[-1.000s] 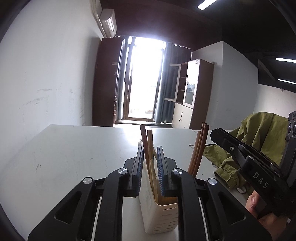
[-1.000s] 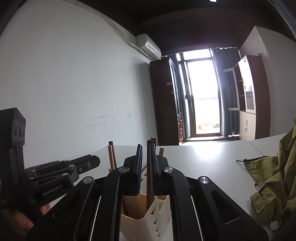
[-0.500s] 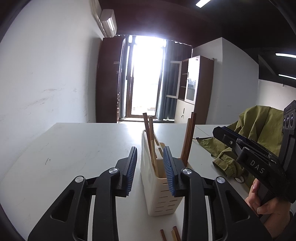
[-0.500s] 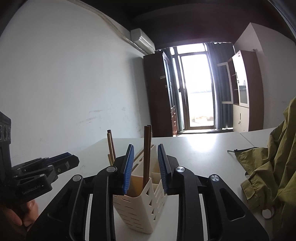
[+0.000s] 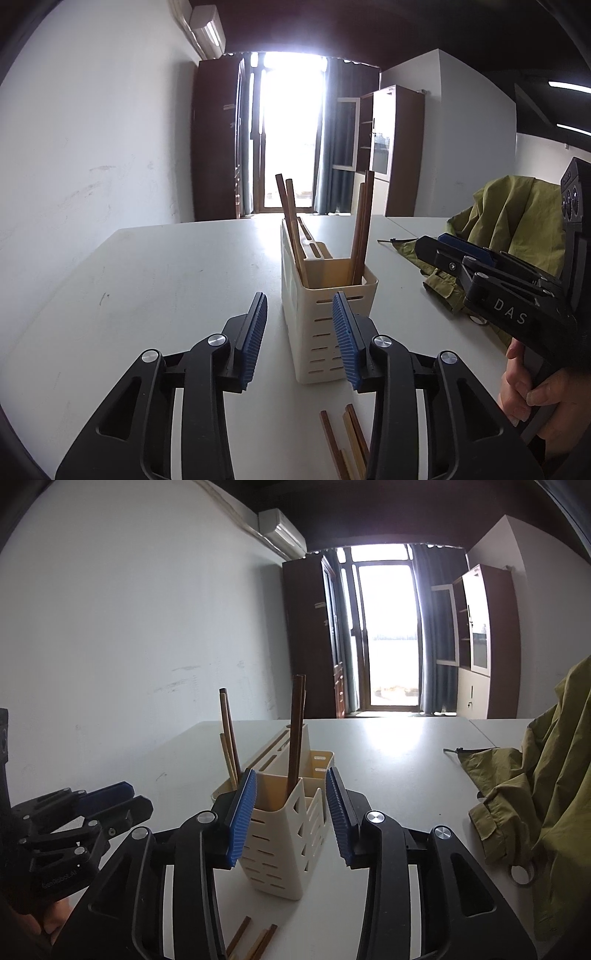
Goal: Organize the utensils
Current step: 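Move both open tools back down to the remaining chopsticks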
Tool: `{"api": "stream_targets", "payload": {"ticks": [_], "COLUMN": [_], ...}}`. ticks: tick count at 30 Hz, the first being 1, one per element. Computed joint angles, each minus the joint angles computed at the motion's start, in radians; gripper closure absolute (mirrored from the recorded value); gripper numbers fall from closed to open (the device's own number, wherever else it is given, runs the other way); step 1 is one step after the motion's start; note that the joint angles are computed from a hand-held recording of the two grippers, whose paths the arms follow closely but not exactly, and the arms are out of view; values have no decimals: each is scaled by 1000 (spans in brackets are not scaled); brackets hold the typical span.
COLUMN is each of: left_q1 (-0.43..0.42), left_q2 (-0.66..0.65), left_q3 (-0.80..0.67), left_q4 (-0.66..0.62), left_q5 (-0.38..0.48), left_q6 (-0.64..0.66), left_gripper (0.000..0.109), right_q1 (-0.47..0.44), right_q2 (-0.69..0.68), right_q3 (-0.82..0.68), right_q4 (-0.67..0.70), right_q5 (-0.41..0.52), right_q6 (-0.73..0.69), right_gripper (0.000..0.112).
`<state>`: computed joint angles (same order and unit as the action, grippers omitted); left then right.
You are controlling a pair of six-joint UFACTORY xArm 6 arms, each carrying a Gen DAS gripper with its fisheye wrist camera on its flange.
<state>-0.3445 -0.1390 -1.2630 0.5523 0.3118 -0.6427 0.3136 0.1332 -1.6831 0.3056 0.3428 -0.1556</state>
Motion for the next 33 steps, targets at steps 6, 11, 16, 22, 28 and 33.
{"api": "stream_targets", "payload": {"ticks": [6, 11, 16, 22, 28, 33], "left_q1": [-11, 6, 15, 20, 29, 27], "left_q2": [-30, -73, -90, -94, -98, -91], "left_q3": [49, 128, 184, 208, 213, 209], "left_q4": [-20, -85, -116, -144, -173, -203], "left_q5": [41, 35, 45, 56, 60, 67], "left_q6": [30, 49, 72, 107, 122, 144], "left_gripper": [68, 67, 67, 66, 66, 65], "right_q1": [7, 17, 21, 31, 41, 51], "right_q2": [-26, -52, -50, -43, -29, -8], "right_q3": [38, 91, 131, 147, 145, 136], "right_q4": [-73, -90, -105, -125, -147, -194], "right_q5": [77, 136, 185, 238, 305, 347], "right_q6": [49, 62, 78, 93, 103, 134], "right_gripper": [73, 68, 67, 64, 63, 63]}}
